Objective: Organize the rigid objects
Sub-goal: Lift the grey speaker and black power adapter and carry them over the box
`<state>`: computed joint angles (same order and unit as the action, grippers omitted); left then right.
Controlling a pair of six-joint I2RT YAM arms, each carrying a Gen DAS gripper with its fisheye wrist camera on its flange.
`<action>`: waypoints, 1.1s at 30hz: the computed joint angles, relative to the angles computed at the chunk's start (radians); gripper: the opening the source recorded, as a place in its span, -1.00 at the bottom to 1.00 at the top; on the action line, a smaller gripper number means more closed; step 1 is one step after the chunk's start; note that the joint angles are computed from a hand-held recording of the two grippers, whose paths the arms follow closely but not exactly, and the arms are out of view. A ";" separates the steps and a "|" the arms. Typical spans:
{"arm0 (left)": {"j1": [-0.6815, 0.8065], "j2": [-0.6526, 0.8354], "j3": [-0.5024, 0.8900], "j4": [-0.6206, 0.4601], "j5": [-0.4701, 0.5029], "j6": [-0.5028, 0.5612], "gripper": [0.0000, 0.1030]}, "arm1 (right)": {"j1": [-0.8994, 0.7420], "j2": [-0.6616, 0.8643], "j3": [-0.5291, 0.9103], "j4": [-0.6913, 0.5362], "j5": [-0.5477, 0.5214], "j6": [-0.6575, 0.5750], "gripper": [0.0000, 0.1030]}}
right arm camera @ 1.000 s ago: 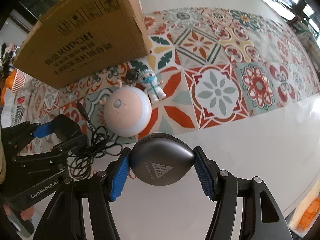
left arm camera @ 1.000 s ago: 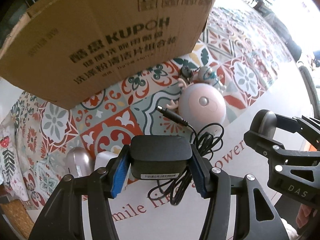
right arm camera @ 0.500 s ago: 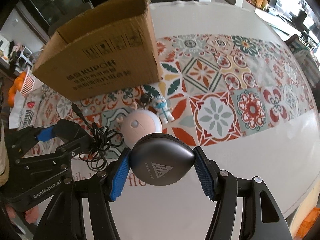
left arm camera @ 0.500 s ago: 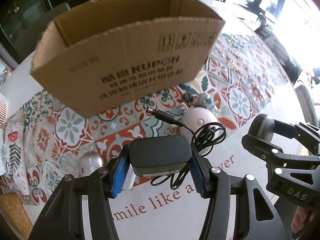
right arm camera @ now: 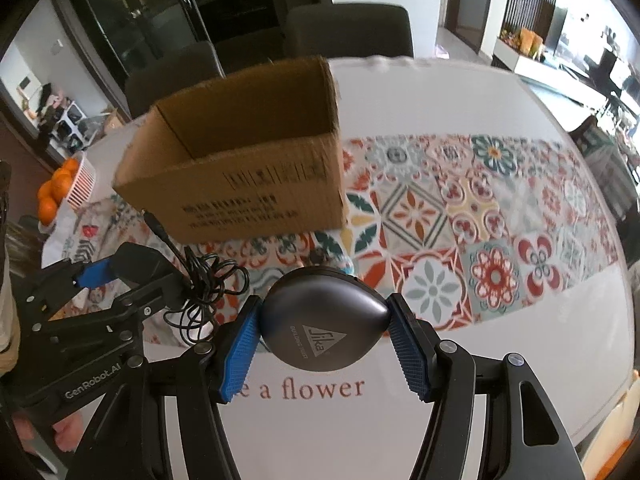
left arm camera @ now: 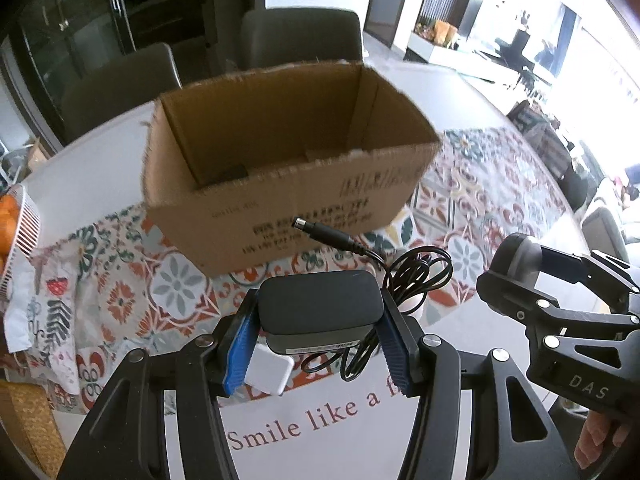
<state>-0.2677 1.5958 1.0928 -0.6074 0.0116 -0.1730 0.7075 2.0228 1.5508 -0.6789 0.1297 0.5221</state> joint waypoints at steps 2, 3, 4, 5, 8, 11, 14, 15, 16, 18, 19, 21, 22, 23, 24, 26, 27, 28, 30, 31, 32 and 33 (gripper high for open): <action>0.006 -0.020 0.009 -0.003 -0.010 0.002 0.07 | 0.004 -0.008 0.015 0.002 0.009 -0.011 0.22; 0.008 -0.026 0.013 -0.005 -0.012 0.001 0.07 | 0.006 -0.010 0.024 0.001 0.013 -0.017 0.22; 0.012 -0.035 0.020 -0.008 -0.015 0.001 0.07 | 0.007 -0.012 0.034 0.001 0.016 -0.023 0.22; 0.015 -0.044 0.028 -0.012 -0.021 0.000 0.07 | 0.007 -0.011 0.044 -0.001 0.017 -0.028 0.22; 0.020 -0.061 0.045 -0.018 -0.035 0.002 0.07 | 0.005 -0.013 0.071 0.000 0.020 -0.044 0.22; 0.031 -0.073 0.063 -0.022 -0.041 0.006 0.07 | 0.005 -0.014 0.097 0.003 0.026 -0.061 0.22; 0.045 -0.079 0.084 -0.027 -0.041 0.010 0.07 | 0.004 -0.011 0.130 0.004 0.026 -0.078 0.22; 0.050 -0.080 0.094 -0.029 -0.045 0.012 0.07 | 0.004 -0.006 0.147 -0.002 0.025 -0.083 0.22; 0.054 -0.081 0.102 -0.029 -0.048 0.013 0.07 | 0.004 -0.004 0.154 -0.002 0.025 -0.085 0.22; 0.060 -0.081 0.118 -0.033 -0.053 0.017 0.07 | 0.002 0.006 0.183 -0.006 0.026 -0.095 0.22; 0.064 -0.079 0.128 -0.034 -0.056 0.019 0.07 | 0.001 0.010 0.196 -0.009 0.025 -0.099 0.22; 0.073 -0.072 0.146 -0.037 -0.058 0.024 0.07 | -0.002 0.018 0.217 -0.008 0.019 -0.106 0.22; 0.077 -0.066 0.158 -0.040 -0.059 0.025 0.07 | -0.005 0.025 0.233 -0.009 0.015 -0.111 0.22; 0.079 -0.064 0.165 -0.042 -0.061 0.024 0.07 | -0.006 0.033 0.248 -0.011 0.014 -0.116 0.22; 0.084 -0.058 0.174 -0.043 -0.062 0.026 0.07 | -0.008 0.041 0.263 -0.013 0.014 -0.122 0.22; 0.093 -0.045 0.195 -0.046 -0.068 0.024 0.07 | -0.012 0.065 0.305 -0.025 0.012 -0.133 0.22; 0.095 -0.041 0.202 -0.048 -0.069 0.024 0.07 | -0.014 0.078 0.327 -0.033 0.009 -0.137 0.22; 0.100 -0.030 0.219 -0.053 -0.067 0.025 0.07 | -0.016 0.091 0.352 -0.041 0.006 -0.142 0.22; 0.109 -0.017 0.237 -0.057 -0.064 0.027 0.07 | -0.020 0.114 0.395 -0.053 0.003 -0.155 0.22; 0.114 -0.006 0.254 -0.063 -0.062 0.029 0.07 | -0.022 0.129 0.425 -0.062 0.001 -0.161 0.22; 0.119 0.006 0.273 -0.070 -0.066 0.030 0.07 | -0.025 0.143 0.450 -0.070 -0.002 -0.167 0.22; 0.122 0.013 0.283 -0.074 -0.067 0.030 0.07 | -0.028 0.161 0.484 -0.083 -0.001 -0.174 0.22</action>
